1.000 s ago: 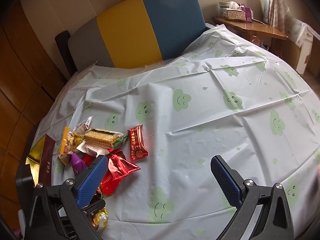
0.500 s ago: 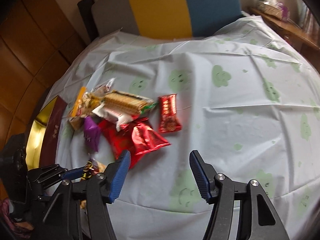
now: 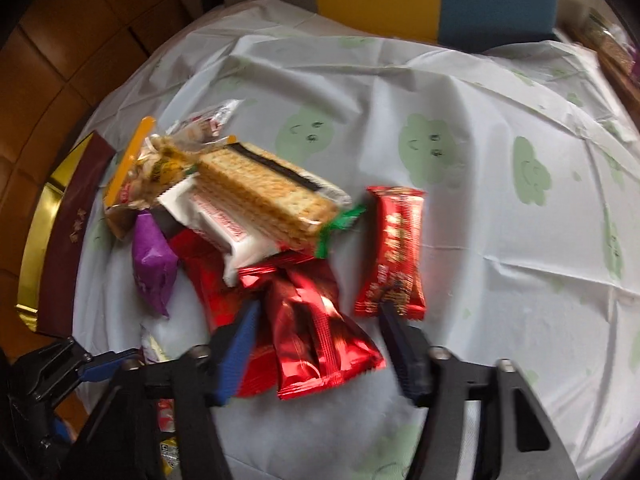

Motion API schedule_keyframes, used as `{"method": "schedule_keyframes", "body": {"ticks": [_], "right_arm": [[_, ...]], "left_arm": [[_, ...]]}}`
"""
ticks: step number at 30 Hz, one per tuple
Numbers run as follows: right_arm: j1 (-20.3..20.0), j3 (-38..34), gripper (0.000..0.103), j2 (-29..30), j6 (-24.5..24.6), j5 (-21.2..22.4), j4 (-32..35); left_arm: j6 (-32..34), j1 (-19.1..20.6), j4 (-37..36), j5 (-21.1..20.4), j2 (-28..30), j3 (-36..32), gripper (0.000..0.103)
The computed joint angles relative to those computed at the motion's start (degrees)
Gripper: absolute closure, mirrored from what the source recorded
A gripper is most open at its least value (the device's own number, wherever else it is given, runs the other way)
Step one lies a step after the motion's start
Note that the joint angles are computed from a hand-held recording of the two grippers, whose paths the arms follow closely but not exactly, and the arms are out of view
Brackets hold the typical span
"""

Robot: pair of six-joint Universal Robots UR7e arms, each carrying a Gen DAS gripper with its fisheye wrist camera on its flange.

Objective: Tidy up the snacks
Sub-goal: 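Drop the brown bag into the gold tray while the right tool grasps a red foil pack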

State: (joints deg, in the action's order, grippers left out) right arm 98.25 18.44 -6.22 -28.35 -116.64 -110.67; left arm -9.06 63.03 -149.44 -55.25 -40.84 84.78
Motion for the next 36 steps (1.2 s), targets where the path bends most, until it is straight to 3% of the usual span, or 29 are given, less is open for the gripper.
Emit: {"method": "schedule_keyframes", "body": {"ticks": [3, 5, 10, 12, 16, 21, 26, 30, 33, 36], "right_arm": [[0.23, 3.19, 0.067, -1.6, -0.97, 0.22, -1.64], [0.28, 9.35, 0.067, -4.87, -1.57, 0.02, -5.18], [-0.12, 24.51, 0.067, -12.85, -2.02, -1.01, -14.22], [-0.24, 28.06, 0.067, -14.29, -2.37, -3.48, -17.21], [-0.18, 28.99, 0.067, -13.95, -3.72, -6.0, -19.17], [-0.38, 28.97, 0.065, -13.59, -3.4, -5.79, -19.28], [-0.42, 28.31, 0.065, -13.16, -4.57, -6.09, -19.29], [-0.29, 29.31, 0.065, -13.51, -5.34, -6.42, -20.27], [-0.23, 29.22, 0.065, -13.3, -5.54, -6.57, -20.47], [-0.19, 29.67, 0.065, -13.46, -5.88, -6.75, -20.88]], "left_arm": [[1.29, -0.05, -1.54, -1.63, -0.84, 1.21, 0.063], [2.68, -0.41, -2.42, -1.04, -1.0, 1.89, 0.066], [4.35, 0.02, -6.06, -4.44, -2.59, 4.08, 0.07], [4.68, -0.24, -7.43, -5.07, -3.3, 4.99, 0.071], [5.29, -0.7, -10.44, -6.43, -5.81, 7.45, 0.071], [3.67, -1.02, -14.47, -6.58, -10.3, 11.14, 0.072], [2.22, -1.09, -18.86, -4.45, -15.71, 13.88, 0.073], [3.13, -1.04, -22.42, 0.02, -20.37, 15.55, 0.073], [3.82, -0.32, -21.12, 7.97, -21.65, 13.57, 0.073], [3.67, 1.65, -17.69, 11.66, -21.68, 10.83, 0.074]]}}
